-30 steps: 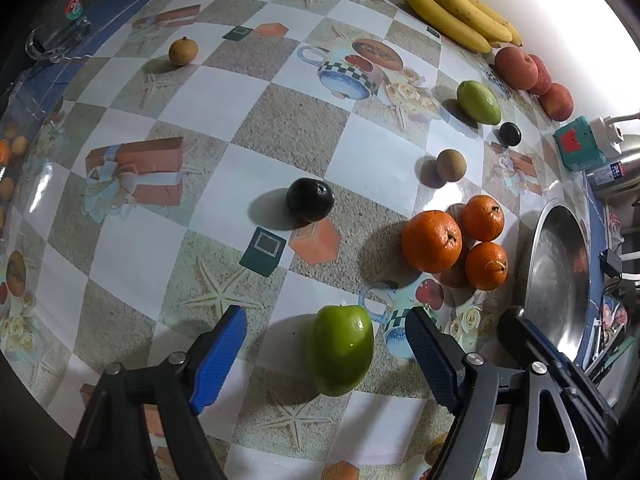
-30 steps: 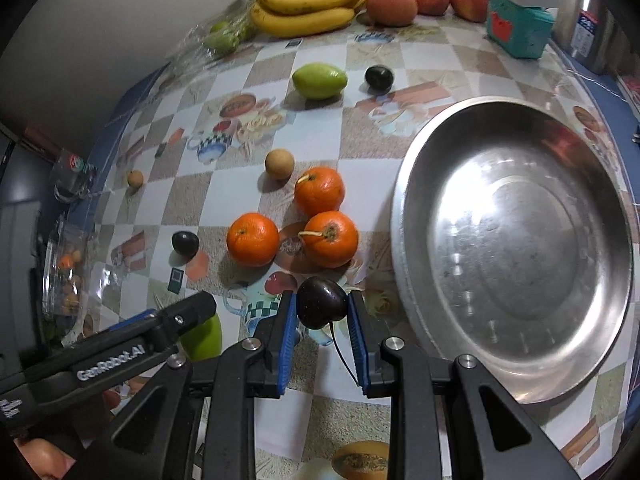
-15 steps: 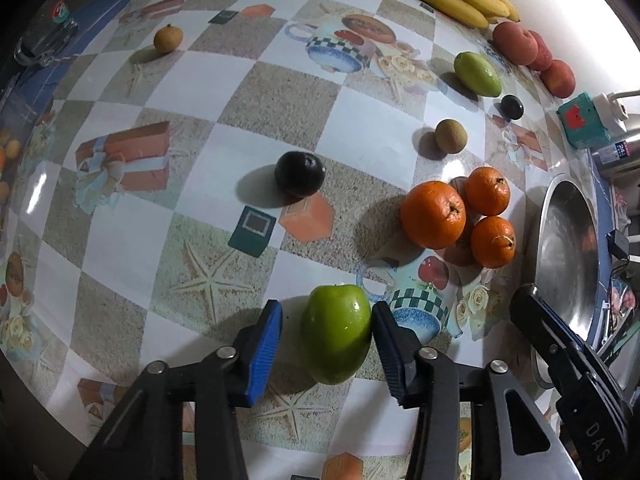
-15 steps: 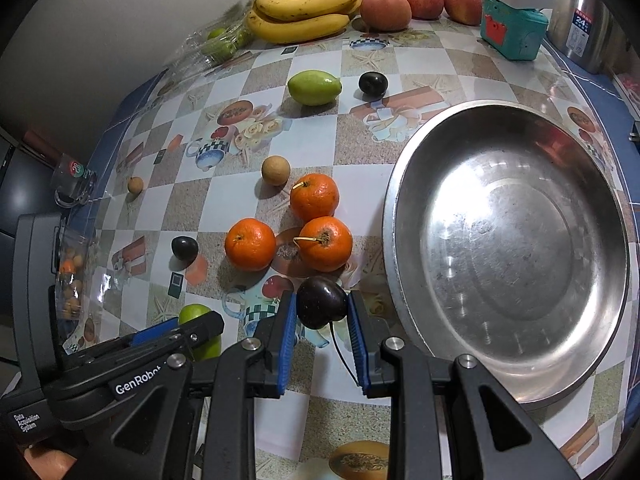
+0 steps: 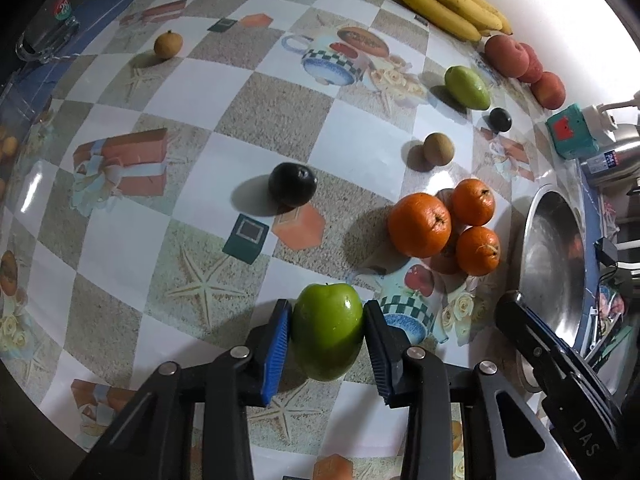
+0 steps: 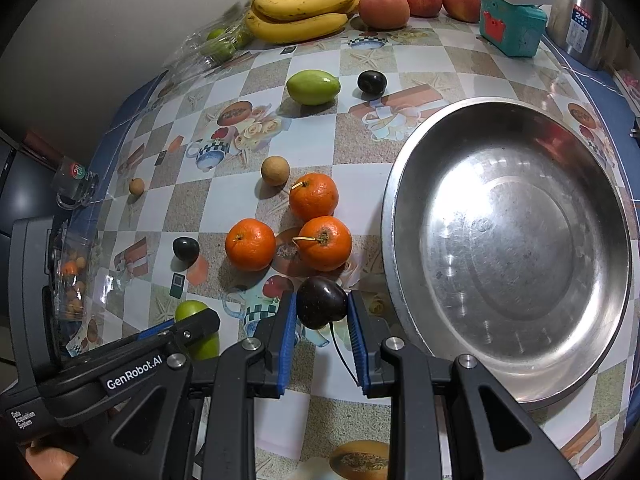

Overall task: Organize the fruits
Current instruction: 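Carry the green apple and dark plum over the steel basin with both tools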

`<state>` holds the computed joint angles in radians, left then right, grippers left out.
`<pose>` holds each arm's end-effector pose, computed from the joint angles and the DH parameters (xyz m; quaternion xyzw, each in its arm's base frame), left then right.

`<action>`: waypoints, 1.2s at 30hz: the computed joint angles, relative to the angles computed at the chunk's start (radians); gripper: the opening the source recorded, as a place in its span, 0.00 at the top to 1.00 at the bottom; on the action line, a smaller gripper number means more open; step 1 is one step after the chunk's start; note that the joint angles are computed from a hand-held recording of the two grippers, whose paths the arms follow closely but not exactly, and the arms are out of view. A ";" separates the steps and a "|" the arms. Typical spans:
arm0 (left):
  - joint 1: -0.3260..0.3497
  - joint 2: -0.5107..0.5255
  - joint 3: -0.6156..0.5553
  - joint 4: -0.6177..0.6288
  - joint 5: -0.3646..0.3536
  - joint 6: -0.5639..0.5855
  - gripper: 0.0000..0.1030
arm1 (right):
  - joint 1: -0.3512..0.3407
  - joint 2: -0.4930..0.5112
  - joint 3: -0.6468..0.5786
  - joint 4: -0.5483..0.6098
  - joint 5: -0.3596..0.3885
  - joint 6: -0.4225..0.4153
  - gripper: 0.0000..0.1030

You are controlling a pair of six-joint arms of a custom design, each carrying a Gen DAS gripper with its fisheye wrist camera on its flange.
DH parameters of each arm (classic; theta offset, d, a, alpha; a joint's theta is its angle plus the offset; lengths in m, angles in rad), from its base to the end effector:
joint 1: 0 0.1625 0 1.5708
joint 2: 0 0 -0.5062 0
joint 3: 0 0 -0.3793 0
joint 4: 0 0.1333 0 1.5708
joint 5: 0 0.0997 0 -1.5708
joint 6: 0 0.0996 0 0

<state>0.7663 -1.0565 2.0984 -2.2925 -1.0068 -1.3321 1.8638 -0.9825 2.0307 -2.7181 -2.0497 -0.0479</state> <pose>-0.2370 -0.4871 0.1645 -0.2044 0.9270 -0.1670 0.2665 0.2507 -0.5283 0.1768 0.1530 -0.9582 0.0767 0.2292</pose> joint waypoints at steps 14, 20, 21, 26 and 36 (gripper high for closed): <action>-0.042 -0.027 -0.039 0.033 0.110 0.012 0.62 | -0.016 -0.035 0.012 -0.067 0.040 0.020 0.74; -0.057 0.012 -0.142 0.076 0.134 0.097 0.62 | -0.029 -0.053 0.014 -0.126 -0.009 0.049 0.74; -0.061 0.019 -0.156 0.082 0.138 0.109 0.62 | -0.038 -0.060 0.014 -0.128 -0.009 0.063 0.74; -0.063 0.085 -0.227 0.056 0.140 0.193 0.62 | -0.057 -0.075 0.015 -0.160 -0.063 0.097 0.74; -0.064 0.184 -0.308 -0.034 0.131 0.300 0.62 | -0.085 -0.106 0.036 -0.293 -0.156 0.129 0.74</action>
<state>0.7023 -0.8725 1.7906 -2.3264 -0.8756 -1.0326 1.7786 -1.0882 2.0666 -3.0114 -2.2054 0.0807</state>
